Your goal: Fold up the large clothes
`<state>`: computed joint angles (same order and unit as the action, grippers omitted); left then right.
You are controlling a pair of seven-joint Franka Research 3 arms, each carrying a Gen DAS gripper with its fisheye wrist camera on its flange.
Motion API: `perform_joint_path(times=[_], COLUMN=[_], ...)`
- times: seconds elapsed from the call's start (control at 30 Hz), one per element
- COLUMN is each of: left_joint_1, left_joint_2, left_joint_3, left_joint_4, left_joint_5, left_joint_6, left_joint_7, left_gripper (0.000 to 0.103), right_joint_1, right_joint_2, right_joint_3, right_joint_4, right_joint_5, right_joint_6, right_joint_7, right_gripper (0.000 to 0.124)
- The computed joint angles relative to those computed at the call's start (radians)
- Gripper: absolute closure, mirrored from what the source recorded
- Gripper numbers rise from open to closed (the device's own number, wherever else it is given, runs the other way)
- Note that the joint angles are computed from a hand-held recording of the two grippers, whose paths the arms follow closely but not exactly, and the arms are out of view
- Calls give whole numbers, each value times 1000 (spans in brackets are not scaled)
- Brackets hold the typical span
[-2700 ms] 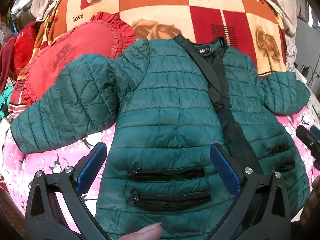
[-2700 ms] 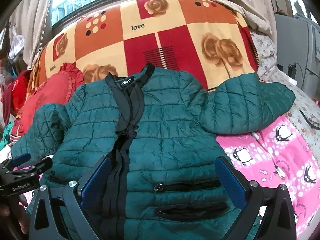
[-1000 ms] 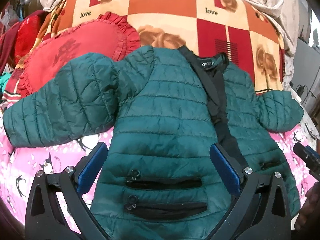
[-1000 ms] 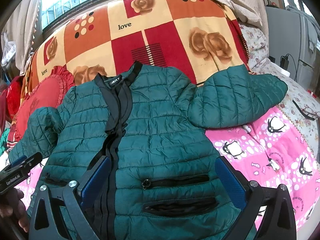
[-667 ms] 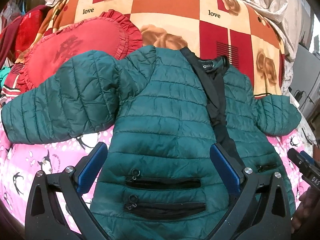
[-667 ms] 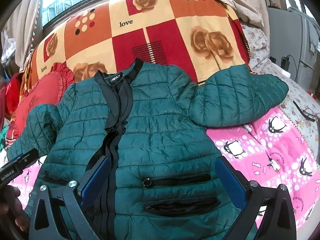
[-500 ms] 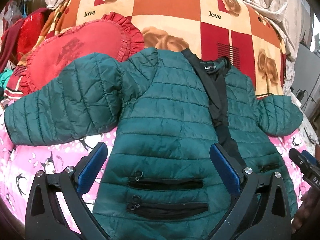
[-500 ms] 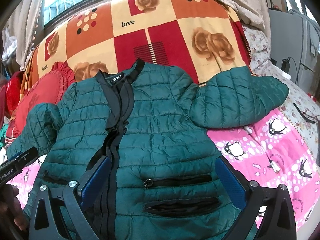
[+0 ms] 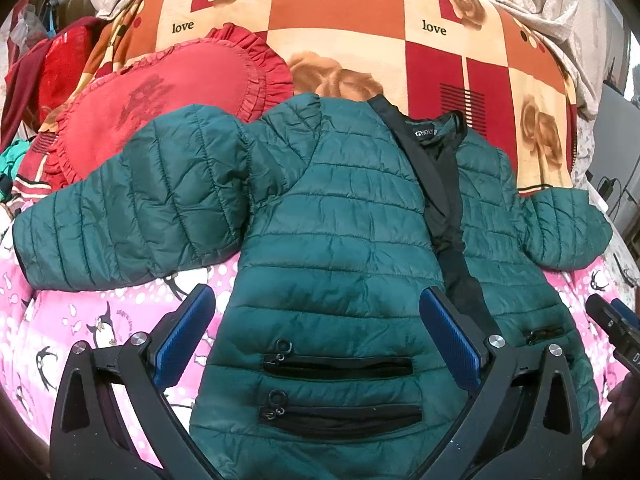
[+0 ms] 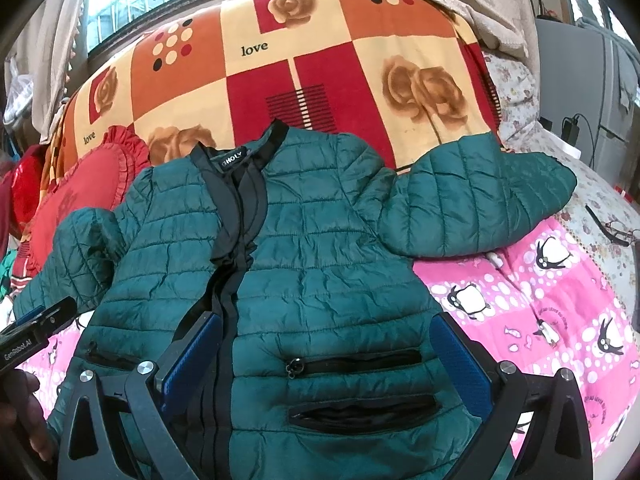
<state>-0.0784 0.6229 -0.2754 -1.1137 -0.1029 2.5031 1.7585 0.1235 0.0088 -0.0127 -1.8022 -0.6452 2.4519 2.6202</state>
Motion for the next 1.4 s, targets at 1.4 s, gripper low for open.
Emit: perform_joint_path(times=[1.4], left_joint_1=[43], left_joint_2=[-290], left_joint_3=[60], left_joint_4=[-218], left_joint_5=[120], left_joint_6=[213], left_joint_7=[-64], left_gripper=[0], right_joint_1=[-26], right_joint_2=[-38], right_joint_3=[21], right_joint_4=[-44], right_joint_5=[-188], right_joint_6=[89], right_joint_7=[127], right_gripper=[21])
